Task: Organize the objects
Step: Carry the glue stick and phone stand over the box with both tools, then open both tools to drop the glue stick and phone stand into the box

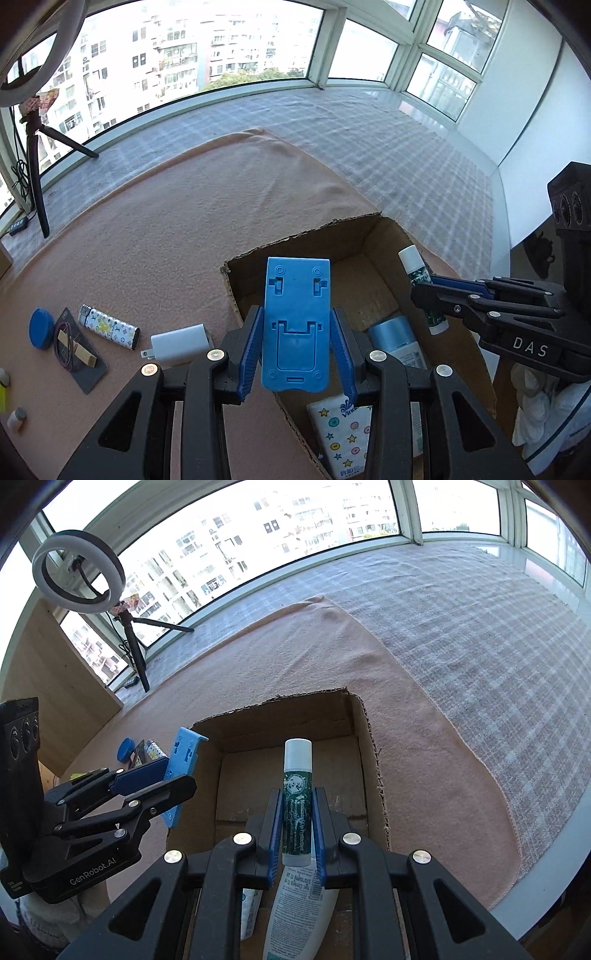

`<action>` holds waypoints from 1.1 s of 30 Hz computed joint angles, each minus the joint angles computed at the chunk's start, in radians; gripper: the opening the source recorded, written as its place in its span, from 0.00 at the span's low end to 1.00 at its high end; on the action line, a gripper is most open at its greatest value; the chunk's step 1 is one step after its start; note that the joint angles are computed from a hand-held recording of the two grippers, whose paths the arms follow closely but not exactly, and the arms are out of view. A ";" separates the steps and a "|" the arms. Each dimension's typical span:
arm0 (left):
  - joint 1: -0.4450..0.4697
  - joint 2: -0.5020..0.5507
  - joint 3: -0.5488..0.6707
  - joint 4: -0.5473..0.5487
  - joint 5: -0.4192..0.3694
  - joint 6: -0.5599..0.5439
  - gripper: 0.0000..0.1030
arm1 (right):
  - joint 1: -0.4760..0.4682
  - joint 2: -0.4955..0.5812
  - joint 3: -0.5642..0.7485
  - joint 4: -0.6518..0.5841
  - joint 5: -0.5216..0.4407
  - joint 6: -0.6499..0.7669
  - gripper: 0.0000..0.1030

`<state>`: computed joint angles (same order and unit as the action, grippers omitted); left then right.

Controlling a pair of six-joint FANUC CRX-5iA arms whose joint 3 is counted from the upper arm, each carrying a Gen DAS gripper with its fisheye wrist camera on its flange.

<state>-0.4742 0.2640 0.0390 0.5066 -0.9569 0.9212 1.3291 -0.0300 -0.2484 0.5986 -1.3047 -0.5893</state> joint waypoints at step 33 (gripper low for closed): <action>0.262 -0.177 -0.158 0.043 -0.042 -0.106 0.43 | -0.028 0.132 0.162 0.069 0.054 0.089 0.40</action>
